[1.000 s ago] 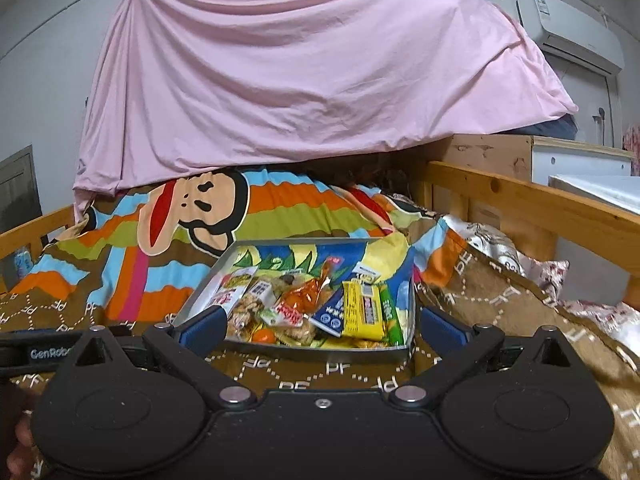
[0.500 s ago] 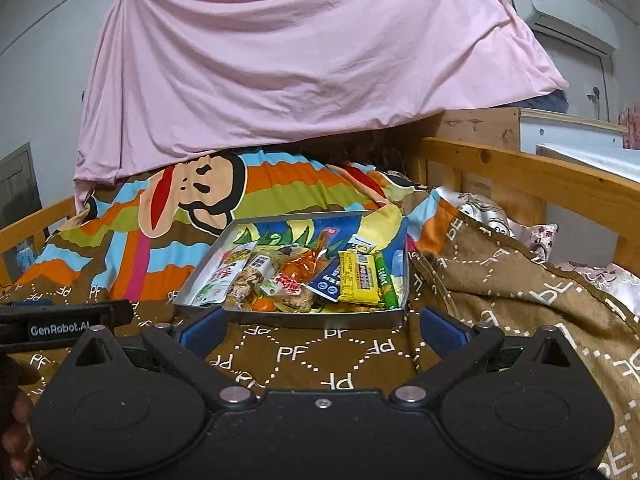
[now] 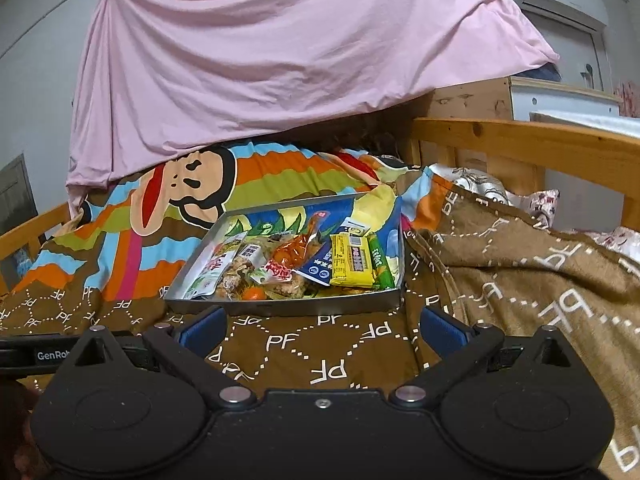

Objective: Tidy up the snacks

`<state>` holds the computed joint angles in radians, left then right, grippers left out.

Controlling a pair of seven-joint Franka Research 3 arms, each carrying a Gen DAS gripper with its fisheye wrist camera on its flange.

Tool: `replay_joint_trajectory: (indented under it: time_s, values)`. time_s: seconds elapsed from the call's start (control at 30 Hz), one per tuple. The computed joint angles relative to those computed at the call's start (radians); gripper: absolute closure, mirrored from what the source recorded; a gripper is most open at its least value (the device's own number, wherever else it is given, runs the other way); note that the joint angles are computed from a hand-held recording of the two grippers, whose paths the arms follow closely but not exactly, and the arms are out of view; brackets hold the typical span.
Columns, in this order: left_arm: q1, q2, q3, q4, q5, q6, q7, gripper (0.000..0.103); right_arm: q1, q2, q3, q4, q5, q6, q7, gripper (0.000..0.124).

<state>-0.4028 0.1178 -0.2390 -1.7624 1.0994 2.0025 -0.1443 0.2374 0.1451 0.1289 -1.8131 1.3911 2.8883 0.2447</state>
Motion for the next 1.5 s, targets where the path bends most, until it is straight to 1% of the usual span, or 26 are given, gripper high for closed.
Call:
replay_joint_trajectory:
  time_s: [0.1, 0.23, 0.4, 0.9, 1.5]
  values:
    - [-0.001, 0.009, 0.001, 0.003, 0.007, 0.004, 0.021, 0.000, -0.001, 0.011, 0.001, 0.001, 0.002, -0.005, 0.001, 0.022]
    - [-0.003, 0.014, 0.003, -0.001, 0.003, 0.007, 0.041, 0.000, 0.002, 0.024, 0.001, -0.007, -0.061, -0.013, 0.056, 0.022]
    - [0.000, 0.013, 0.005, -0.008, -0.020, 0.013, 0.044, 0.000, -0.002, 0.032, 0.010, -0.011, -0.101, -0.017, 0.081, 0.022]
    - [0.001, 0.010, 0.004, -0.010, -0.042, 0.018, 0.049, 0.000, -0.006, 0.021, 0.016, -0.017, -0.075, -0.014, 0.050, 0.022]
    - [0.000, 0.010, 0.003, -0.010, -0.048, 0.019, 0.045, 0.000, -0.003, 0.019, 0.014, -0.018, -0.084, -0.014, 0.059, 0.022]
